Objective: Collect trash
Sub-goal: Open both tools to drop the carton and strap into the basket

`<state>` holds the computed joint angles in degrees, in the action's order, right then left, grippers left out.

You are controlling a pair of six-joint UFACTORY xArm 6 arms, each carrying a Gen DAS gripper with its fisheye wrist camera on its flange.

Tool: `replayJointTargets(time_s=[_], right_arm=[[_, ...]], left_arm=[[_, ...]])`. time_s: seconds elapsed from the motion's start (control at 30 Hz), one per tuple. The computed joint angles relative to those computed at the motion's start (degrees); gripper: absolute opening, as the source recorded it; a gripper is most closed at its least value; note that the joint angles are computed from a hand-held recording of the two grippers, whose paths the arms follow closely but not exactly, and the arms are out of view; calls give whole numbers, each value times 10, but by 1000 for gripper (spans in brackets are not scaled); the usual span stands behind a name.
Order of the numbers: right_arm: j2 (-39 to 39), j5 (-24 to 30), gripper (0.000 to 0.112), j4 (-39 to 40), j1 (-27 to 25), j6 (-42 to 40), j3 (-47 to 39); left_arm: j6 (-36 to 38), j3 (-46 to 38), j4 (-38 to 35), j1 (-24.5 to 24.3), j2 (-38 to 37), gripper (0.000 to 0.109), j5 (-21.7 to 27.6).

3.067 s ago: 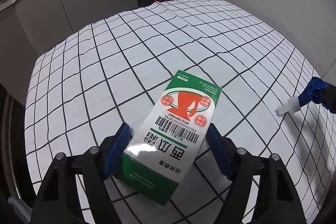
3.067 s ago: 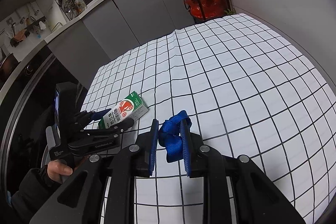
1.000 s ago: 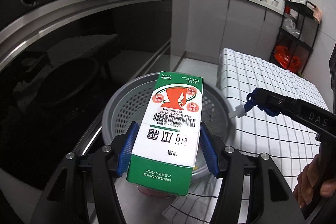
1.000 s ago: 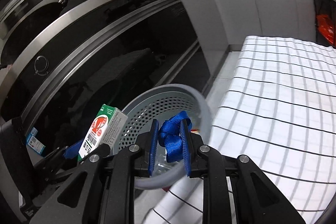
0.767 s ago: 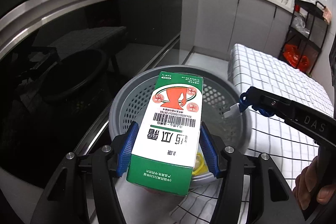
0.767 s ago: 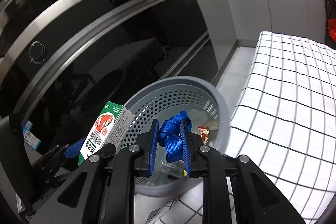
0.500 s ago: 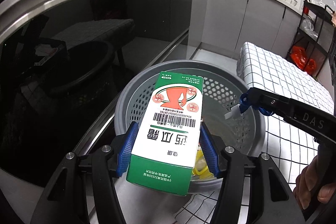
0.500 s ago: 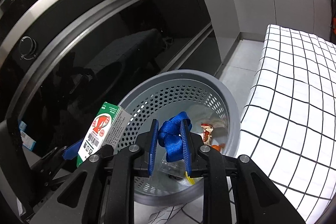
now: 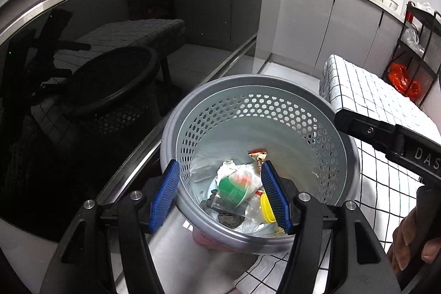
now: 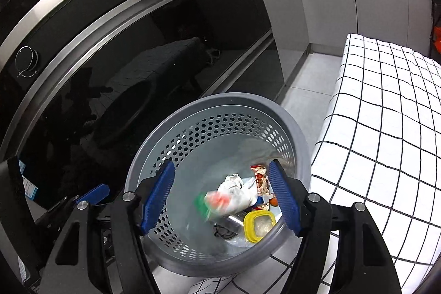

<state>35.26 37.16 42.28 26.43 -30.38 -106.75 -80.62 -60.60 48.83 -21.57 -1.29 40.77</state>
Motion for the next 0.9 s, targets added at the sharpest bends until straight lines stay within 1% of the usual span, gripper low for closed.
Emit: replayJointTargets(time_s=[0.17,0.43,0.67,0.9], right_arm=[[-10,-12,68,4,1,-10,13],[-34,-29,68,15,-1,-28,48],[-73,-56,68,36,-2,-52,99],[-109,-81,68,54,-1,-71,146]], left_arm=[[-8,-4,10,-5,0,60,5],[-29,-6,32,-20,-10,69,23],[-43,-5,49,-37,-24,77,43],[-51,-9,62,-56,-33,82,70]])
